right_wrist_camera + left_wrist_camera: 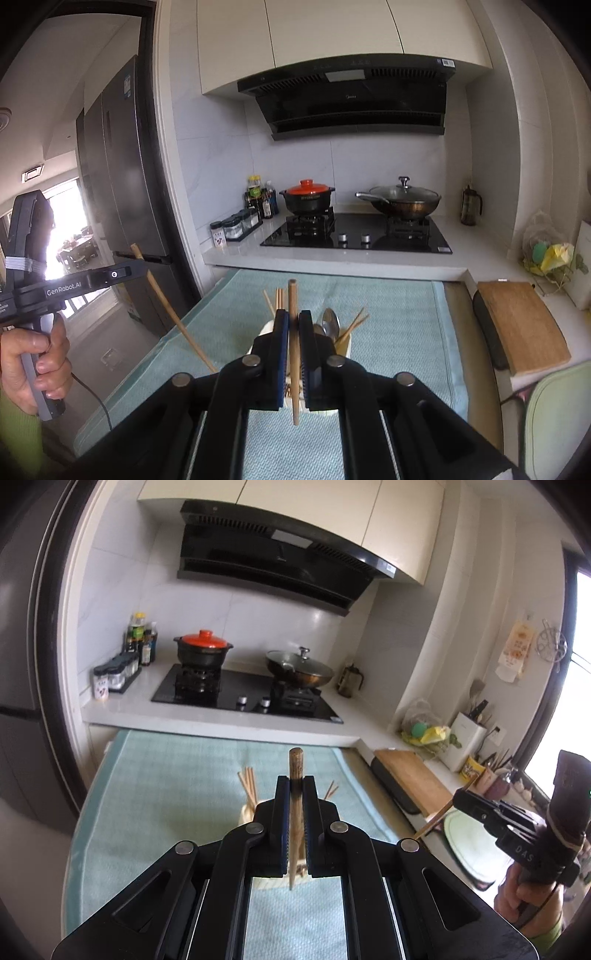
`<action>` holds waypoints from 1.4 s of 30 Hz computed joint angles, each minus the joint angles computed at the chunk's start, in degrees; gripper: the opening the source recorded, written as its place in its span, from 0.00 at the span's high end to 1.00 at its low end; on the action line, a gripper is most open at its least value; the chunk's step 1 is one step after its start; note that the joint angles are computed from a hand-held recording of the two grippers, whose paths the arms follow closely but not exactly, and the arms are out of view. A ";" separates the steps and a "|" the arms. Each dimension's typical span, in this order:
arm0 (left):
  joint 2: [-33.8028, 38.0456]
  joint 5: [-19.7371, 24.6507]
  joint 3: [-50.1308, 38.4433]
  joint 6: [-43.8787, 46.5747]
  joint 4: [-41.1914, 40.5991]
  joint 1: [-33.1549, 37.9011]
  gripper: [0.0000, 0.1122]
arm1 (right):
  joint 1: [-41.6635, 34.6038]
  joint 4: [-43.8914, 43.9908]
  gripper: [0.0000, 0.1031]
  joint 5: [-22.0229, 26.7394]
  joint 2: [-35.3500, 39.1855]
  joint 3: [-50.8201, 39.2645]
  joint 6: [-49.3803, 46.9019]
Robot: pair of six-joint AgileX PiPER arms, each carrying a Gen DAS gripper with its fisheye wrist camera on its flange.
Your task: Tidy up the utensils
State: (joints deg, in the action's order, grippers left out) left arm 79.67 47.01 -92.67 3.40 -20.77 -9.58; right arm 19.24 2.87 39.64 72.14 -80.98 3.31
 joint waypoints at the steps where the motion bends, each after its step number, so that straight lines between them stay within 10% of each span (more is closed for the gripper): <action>1: 2.33 0.18 -3.13 -1.07 1.12 -0.63 0.96 | -0.20 -0.04 0.94 0.08 1.72 -2.52 -0.18; 9: 19.67 2.45 -19.96 -7.18 11.23 -5.88 0.96 | -2.76 5.92 0.94 -0.21 16.40 -16.59 -5.18; 25: 37.53 10.44 -30.69 -10.56 13.24 -5.36 0.92 | -5.74 12.69 0.93 17.73 48.00 -43.63 -5.79; 29: 33.37 6.09 -24.70 -13.27 16.05 -4.59 0.49 | -5.73 11.55 0.80 14.82 47.37 -42.89 -4.41; 31: 29.66 3.02 -19.70 -14.55 19.09 -4.93 0.42 | -5.95 11.81 0.49 11.42 44.24 -38.60 -4.01; 33: 25.57 0.34 -14.48 -16.81 23.22 -5.77 0.29 | -5.73 10.64 0.49 8.92 40.77 -34.56 -3.42; 38: 12.97 -6.07 0.78 -31.35 43.84 -12.21 0.10 | -3.44 5.73 0.49 3.52 29.65 -22.70 -2.03; 42: 4.53 -1.20 9.38 -46.77 62.17 -20.68 0.09 | 0.37 -4.02 0.31 -0.38 18.17 -11.80 5.14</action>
